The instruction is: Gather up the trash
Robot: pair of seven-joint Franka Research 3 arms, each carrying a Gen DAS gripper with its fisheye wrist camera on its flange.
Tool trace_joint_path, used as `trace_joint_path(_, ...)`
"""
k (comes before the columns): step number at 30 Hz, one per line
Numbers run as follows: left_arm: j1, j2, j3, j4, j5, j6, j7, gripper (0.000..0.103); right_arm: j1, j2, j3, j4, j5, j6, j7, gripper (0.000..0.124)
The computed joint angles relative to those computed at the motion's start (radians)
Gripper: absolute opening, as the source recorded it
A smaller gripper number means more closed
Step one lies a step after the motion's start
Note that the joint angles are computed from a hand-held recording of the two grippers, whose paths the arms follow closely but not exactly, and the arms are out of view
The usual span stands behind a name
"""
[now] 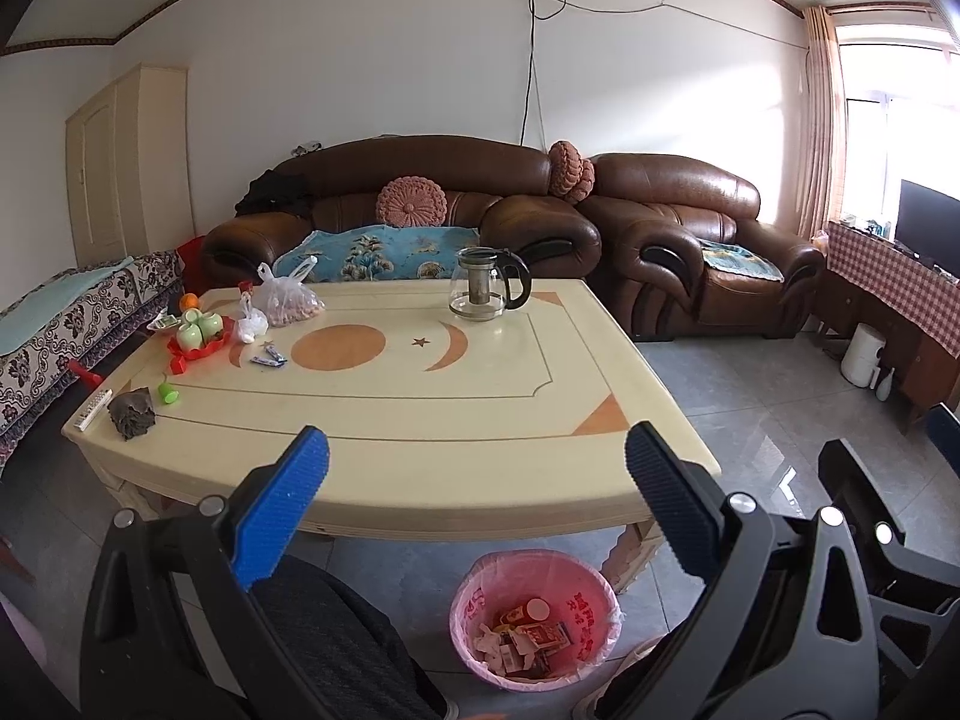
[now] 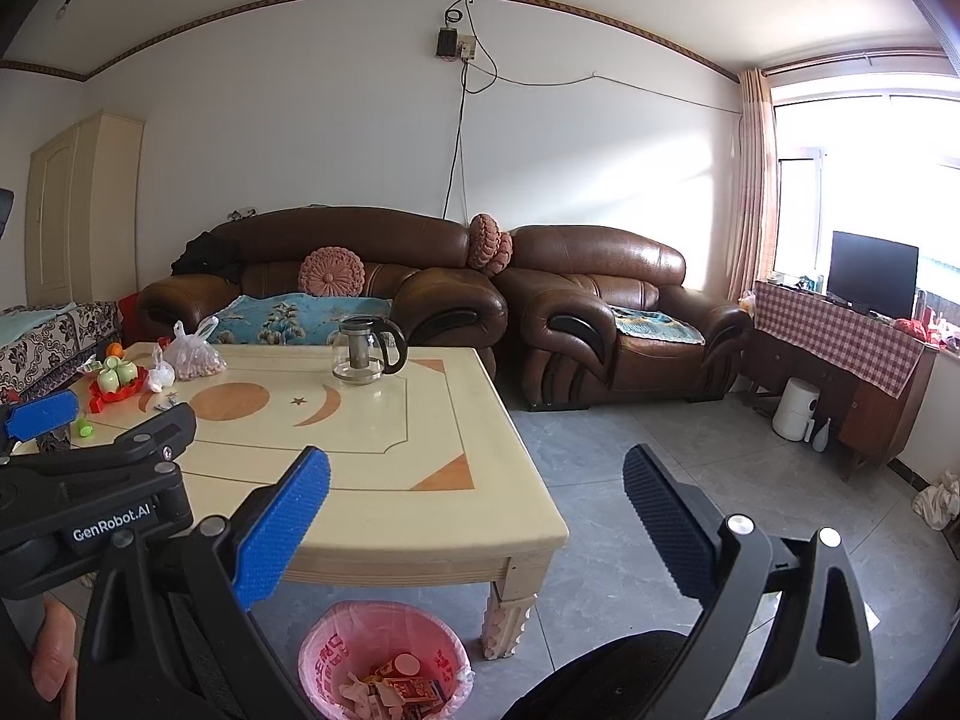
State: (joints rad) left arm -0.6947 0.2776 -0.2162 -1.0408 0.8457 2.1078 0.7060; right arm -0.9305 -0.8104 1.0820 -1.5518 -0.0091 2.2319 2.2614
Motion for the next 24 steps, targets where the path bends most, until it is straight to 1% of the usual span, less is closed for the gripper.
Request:
trace_joint_path(6, 0.004, 0.01, -0.001, 0.019, -0.028, -0.004, 0.026, 0.097, 0.003, -0.003, 0.0, -0.003, 0.001, -0.005, -0.006, 0.096)
trace_joint_path(7, 0.002, 0.009, 0.001, 0.018, -0.024, -0.008, 0.026, 0.097, -0.001, -0.003, 0.003, 0.002, 0.0, -0.007, -0.007, 0.096)
trace_joint_path(8, -0.006, 0.016, 0.004, 0.032, -0.015, -0.029, 0.027, 0.097, -0.003, -0.004, 0.004, 0.005, 0.001, -0.01, -0.008, 0.096)
trace_joint_path(12, -0.014, 0.016, 0.009, 0.032, 0.006, -0.027, 0.033, 0.097, -0.005, -0.007, 0.002, 0.005, 0.007, -0.009, -0.011, 0.096)
trace_joint_path(15, -0.026, 0.023, 0.013, 0.045, 0.025, -0.04, 0.035, 0.097, -0.007, -0.013, 0.0, 0.006, 0.01, -0.012, -0.012, 0.096)
trace_joint_path(24, -0.024, 0.039, 0.014, 0.071, -0.015, -0.045, 0.06, 0.097, -0.003, -0.011, -0.005, 0.001, 0.015, -0.007, -0.014, 0.096)
